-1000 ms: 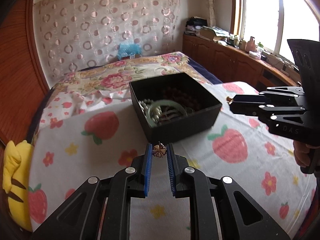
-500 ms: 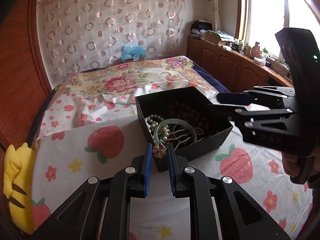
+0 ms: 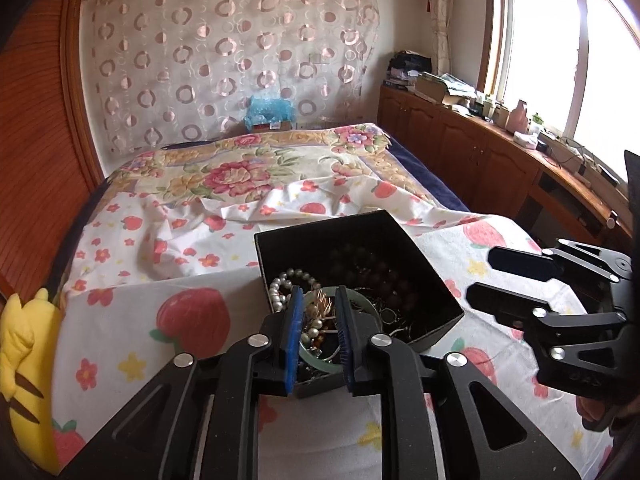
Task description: Organize jewelry
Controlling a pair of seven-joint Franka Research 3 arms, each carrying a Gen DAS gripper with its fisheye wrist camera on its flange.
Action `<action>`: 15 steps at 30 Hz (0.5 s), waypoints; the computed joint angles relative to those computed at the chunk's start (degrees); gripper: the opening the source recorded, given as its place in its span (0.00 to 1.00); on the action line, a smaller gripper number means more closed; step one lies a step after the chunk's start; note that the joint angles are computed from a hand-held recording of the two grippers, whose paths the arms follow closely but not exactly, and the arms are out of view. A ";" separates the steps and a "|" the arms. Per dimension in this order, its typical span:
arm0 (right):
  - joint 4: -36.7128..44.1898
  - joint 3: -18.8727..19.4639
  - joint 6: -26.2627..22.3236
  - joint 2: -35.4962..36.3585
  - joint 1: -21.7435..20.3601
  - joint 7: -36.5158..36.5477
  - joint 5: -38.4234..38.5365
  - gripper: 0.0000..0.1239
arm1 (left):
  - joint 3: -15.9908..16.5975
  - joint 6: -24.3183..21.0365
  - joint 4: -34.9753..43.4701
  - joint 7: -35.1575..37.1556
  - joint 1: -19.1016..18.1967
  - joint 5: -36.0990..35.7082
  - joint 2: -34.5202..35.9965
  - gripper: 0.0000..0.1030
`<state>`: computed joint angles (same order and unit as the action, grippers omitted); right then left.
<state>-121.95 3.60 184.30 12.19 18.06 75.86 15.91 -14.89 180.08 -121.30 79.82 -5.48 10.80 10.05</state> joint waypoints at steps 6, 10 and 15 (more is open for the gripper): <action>-5.80 -2.00 5.55 -2.96 2.19 1.59 1.03 0.37 | 8.46 1.03 -3.13 -10.62 -6.85 9.26 -2.15 0.46; -9.23 0.11 8.03 -4.86 0.59 1.76 1.79 0.37 | 17.10 2.78 -6.12 -25.82 -13.04 25.58 -4.98 0.73; -13.16 1.84 10.71 -7.19 0.32 2.94 2.78 0.37 | 22.54 3.53 -6.58 -51.91 -15.75 53.60 -8.24 0.88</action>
